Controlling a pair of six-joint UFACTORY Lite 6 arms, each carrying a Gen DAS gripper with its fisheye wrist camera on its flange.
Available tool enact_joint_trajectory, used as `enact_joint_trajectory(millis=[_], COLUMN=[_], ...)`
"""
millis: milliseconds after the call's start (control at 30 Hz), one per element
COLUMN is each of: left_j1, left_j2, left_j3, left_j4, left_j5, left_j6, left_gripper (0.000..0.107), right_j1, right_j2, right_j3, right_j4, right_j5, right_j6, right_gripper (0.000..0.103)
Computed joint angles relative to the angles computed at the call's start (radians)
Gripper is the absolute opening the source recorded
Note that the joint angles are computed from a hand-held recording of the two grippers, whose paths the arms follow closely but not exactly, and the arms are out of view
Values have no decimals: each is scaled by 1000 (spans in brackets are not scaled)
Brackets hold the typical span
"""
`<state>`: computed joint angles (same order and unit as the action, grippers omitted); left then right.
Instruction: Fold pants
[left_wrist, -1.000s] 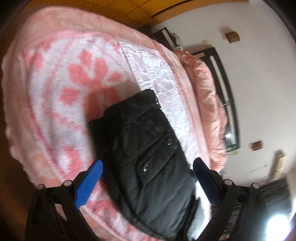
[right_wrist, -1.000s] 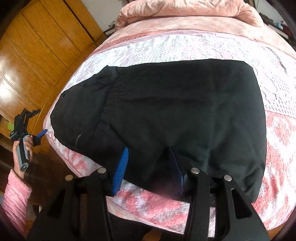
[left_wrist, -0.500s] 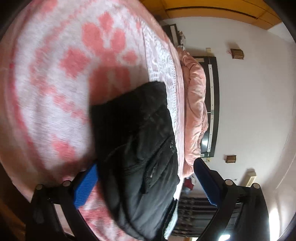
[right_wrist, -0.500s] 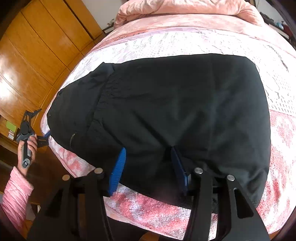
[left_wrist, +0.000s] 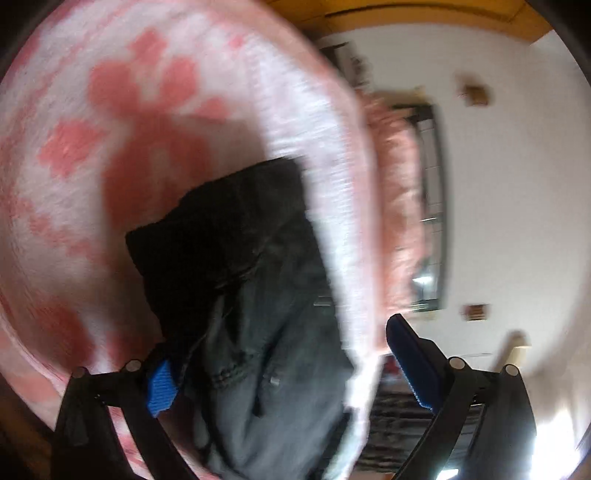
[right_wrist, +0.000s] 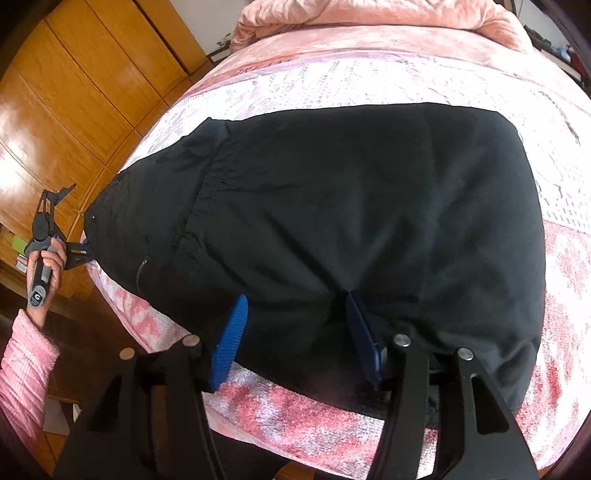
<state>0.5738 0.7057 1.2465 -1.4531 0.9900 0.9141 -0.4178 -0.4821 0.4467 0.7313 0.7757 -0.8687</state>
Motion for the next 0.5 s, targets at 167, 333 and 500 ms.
enact_joint_trajectory(millis=[167, 333, 500], left_j1=[-30, -17, -28], left_j2=[16, 48, -12], left_j3=[10, 23, -40], left_j4=[-29, -47, -125], left_j5=[-57, -11, 15], left_j6=[-28, -141, -47], left_gripper=[88, 31, 20], right_j1=[36, 15, -6], right_j2=[-29, -15, -22], right_j3=[-17, -19, -34], right_j4=[-23, -1, 14], right_j5=[-22, -13, -9], right_j6=[20, -25, -65], right_gripper=[62, 62, 63])
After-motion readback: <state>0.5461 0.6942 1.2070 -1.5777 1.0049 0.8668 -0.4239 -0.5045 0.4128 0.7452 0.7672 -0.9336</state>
